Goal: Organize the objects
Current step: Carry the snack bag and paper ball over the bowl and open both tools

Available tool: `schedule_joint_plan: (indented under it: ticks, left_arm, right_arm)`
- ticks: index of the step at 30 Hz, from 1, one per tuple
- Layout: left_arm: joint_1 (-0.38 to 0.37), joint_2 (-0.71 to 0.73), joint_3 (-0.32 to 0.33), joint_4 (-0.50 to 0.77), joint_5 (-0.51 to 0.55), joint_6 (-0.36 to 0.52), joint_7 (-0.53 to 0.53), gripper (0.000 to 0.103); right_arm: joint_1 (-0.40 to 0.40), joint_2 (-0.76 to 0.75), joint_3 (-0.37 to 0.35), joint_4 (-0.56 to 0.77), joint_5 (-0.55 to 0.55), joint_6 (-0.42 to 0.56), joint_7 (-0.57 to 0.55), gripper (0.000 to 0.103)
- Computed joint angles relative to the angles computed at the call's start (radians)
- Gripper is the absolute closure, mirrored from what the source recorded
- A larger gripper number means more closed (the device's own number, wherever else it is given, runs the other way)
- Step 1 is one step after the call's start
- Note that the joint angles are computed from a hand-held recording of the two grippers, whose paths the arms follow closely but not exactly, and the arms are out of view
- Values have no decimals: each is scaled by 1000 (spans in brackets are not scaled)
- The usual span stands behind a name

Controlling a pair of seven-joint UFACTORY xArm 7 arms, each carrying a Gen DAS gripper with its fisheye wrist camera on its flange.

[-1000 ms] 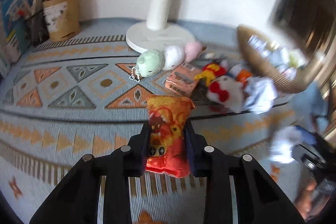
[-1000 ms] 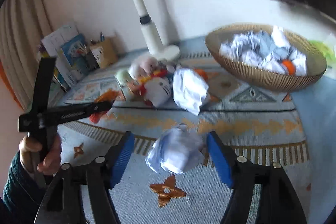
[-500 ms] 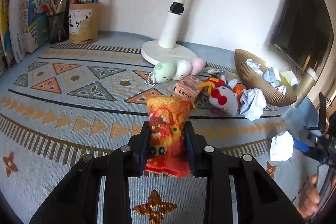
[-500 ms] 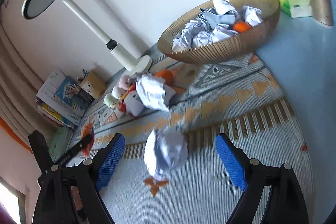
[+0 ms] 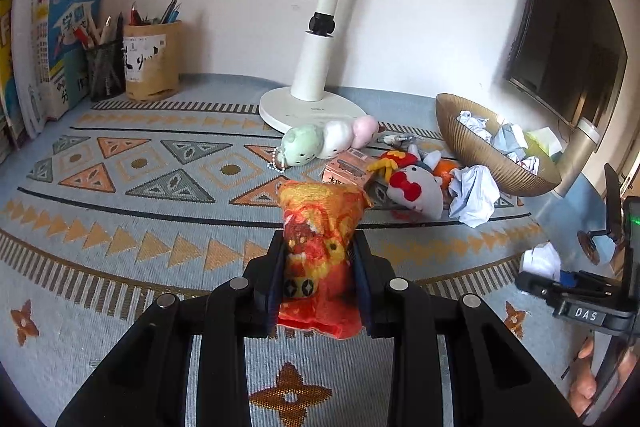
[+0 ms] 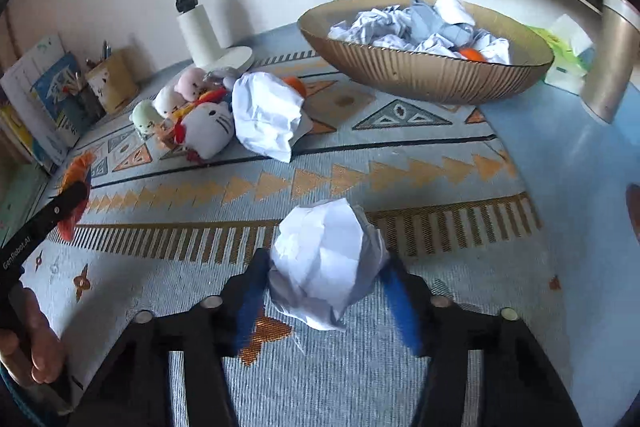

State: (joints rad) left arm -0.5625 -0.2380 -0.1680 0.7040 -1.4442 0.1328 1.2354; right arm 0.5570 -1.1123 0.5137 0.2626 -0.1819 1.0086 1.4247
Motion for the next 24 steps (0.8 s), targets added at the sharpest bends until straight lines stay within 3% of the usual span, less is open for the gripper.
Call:
schedule_joint_plan:
  ticks: [6, 9, 11, 14, 16, 20, 24]
  left_arm:
    - [0, 1, -2, -3, 16, -1, -21, 76]
    - [0, -1, -9, -9, 59, -17, -62, 75]
    - [10, -19, -37, -35, 194, -48, -184, 76]
    - [-19, -81, -59, -40, 293, -91, -221, 76]
    - [-41, -93, -48, 23, 349, -28, -257, 75]
    - [-76, 7, -60, 214, 483, 55, -370, 75]
    - [-122, 179, -66, 416, 612, 101, -504, 75]
  right_arm:
    - [-15, 75, 109, 91, -90, 38, -25, 51]
    - [-3, 99, 125, 111, -115, 47, -29, 51]
    - [24, 57, 86, 89, -112, 22, -29, 51]
    - [44, -71, 27, 97, -122, 94, -98, 51]
    - [14, -186, -30, 107, -150, 124, -160, 51]
    - [-116, -354, -146, 141, -234, 162, -269, 50]
    - [-300, -286, -215, 197, -288, 239, -375, 50]
